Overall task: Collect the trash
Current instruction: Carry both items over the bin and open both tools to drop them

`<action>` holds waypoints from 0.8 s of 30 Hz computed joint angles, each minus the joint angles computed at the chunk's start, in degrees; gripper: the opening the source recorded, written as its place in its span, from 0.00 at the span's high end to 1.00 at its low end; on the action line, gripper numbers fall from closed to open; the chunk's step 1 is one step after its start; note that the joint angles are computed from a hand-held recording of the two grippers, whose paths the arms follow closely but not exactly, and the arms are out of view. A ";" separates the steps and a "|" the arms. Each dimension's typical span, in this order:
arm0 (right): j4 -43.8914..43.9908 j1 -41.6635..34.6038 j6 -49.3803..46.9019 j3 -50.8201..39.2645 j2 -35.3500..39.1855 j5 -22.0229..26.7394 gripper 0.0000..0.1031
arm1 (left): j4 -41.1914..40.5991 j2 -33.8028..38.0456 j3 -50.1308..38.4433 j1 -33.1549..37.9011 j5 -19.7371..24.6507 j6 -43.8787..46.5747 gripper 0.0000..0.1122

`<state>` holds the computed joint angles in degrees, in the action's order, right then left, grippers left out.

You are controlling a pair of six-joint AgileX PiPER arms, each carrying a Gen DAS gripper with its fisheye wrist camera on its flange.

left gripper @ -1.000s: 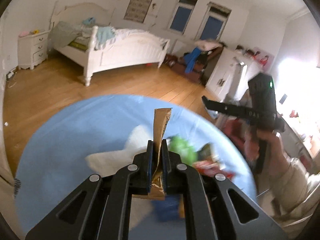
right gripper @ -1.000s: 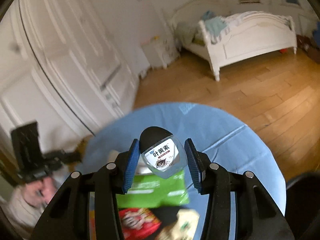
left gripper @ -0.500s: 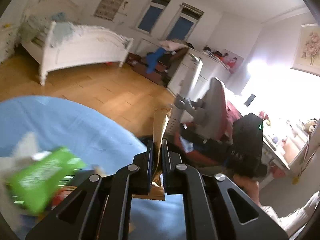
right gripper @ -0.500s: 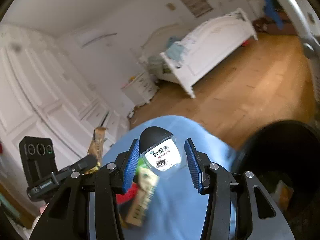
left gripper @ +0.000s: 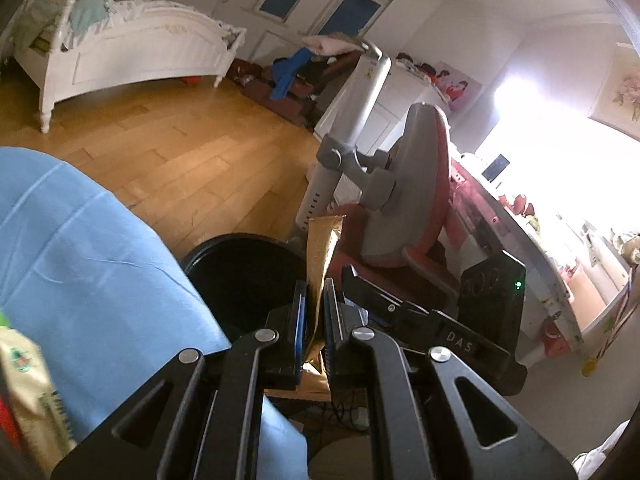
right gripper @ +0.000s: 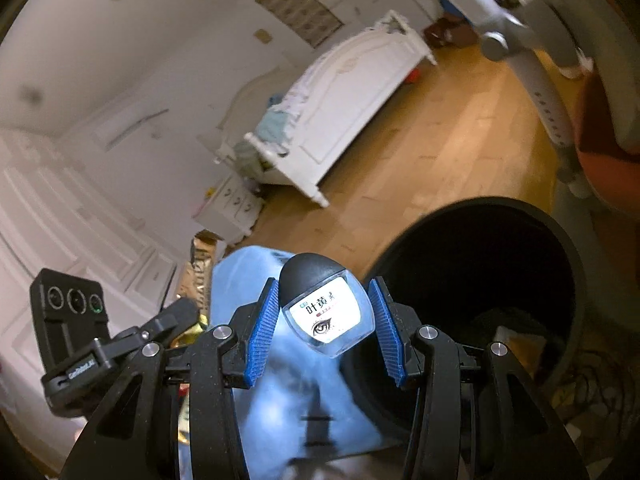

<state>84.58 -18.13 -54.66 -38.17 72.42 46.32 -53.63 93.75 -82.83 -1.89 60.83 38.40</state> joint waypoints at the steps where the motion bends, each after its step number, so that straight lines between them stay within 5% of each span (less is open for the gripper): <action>1: 0.47 -0.52 -0.87 0.64 0.54 0.14 0.55 | 0.40 0.62 -0.42 -0.54 -0.25 -0.33 0.92; 18: 2.48 -3.76 -7.72 4.63 7.04 -0.56 0.55 | 4.93 5.91 -3.35 -6.14 -2.88 -3.87 0.92; 24: -0.99 -2.04 -3.16 3.70 6.56 -3.18 0.49 | 8.74 7.34 -5.23 -8.25 -4.38 -7.13 0.89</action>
